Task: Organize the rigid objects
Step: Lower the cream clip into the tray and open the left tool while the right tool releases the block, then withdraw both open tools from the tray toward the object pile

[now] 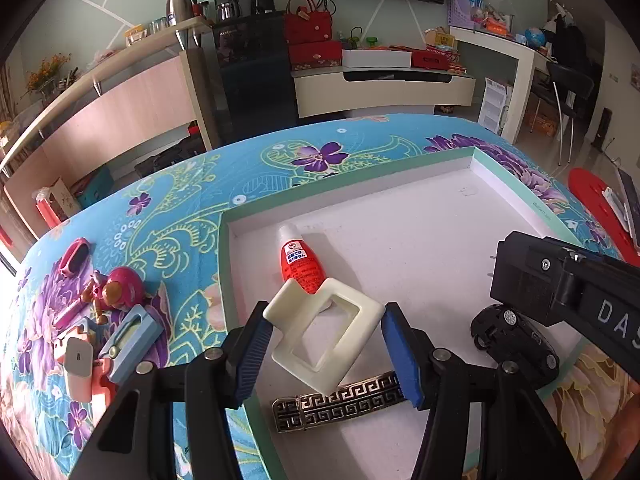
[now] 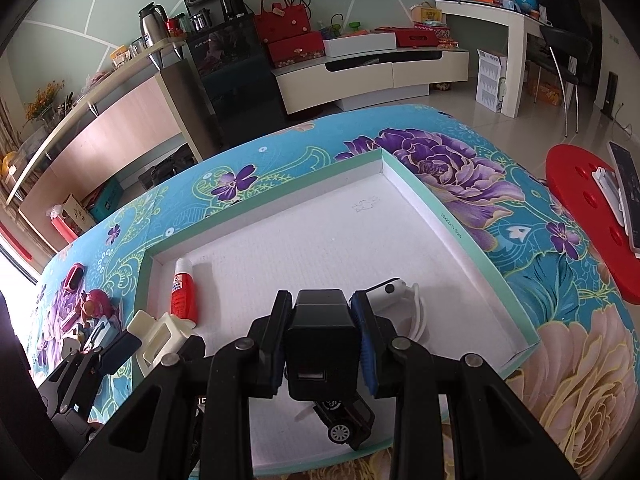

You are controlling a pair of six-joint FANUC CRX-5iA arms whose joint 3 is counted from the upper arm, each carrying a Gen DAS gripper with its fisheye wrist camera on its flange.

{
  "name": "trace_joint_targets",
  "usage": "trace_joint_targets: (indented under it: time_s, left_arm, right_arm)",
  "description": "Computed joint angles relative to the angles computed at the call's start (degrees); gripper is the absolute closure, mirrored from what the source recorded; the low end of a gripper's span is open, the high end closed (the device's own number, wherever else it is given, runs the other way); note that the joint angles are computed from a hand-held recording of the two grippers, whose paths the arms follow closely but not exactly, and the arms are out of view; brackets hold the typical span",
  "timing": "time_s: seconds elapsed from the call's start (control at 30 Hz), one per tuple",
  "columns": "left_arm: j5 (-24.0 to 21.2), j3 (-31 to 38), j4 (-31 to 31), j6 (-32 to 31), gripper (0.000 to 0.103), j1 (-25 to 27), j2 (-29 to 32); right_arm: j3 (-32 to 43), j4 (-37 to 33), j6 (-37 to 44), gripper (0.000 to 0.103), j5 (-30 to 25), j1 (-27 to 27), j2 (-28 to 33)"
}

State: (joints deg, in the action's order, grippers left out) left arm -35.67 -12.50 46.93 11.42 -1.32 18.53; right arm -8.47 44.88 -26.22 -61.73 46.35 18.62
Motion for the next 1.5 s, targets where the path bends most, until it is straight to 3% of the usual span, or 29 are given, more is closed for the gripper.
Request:
trace_joint_targets:
  time_s: [0.2,0.43,0.63,0.77,0.93,1.27,1.43,1.5]
  left_arm:
    - [0.1,0.9,-1.6,2.5,0.041,0.4,0.4]
    - [0.3,1.6,-2.0,4.0,0.034,1.0,0.4]
    - [0.8,2.5,-0.6,5.3,0.02,2.1,0.5]
    - [1.3,3.7,-0.3,8.0,0.004,3.1,1.0]
    - [2.9,5.6,-4.1,15.0,0.0,4.1,1.9]
    - [2.6,9.2,-14.4,27.1,0.0,5.1,3.4]
    - [1.9,10.7,-17.2,31.5,0.0,5.5,4.2]
    - [1.9,11.0,-17.9,32.4,0.0,5.6,4.3]
  right_arm:
    - [0.3,-0.4,-0.2,0.069,-1.1,0.1,0.1]
    - [0.2,0.4,-0.3,0.056,-1.8,0.4,-0.2]
    - [-0.3,1.9,-1.7,0.053,-3.5,1.0,-1.0]
    - [0.0,1.6,-1.2,0.053,-3.6,1.1,-0.8]
    - [1.5,0.0,1.9,0.053,-3.6,0.8,0.3]
    - [4.2,-2.8,7.4,0.022,-4.1,0.4,2.1]
    - [4.8,-3.7,8.3,0.019,-5.0,0.4,2.7]
    - [4.7,-3.3,8.1,0.004,-5.1,0.4,2.7]
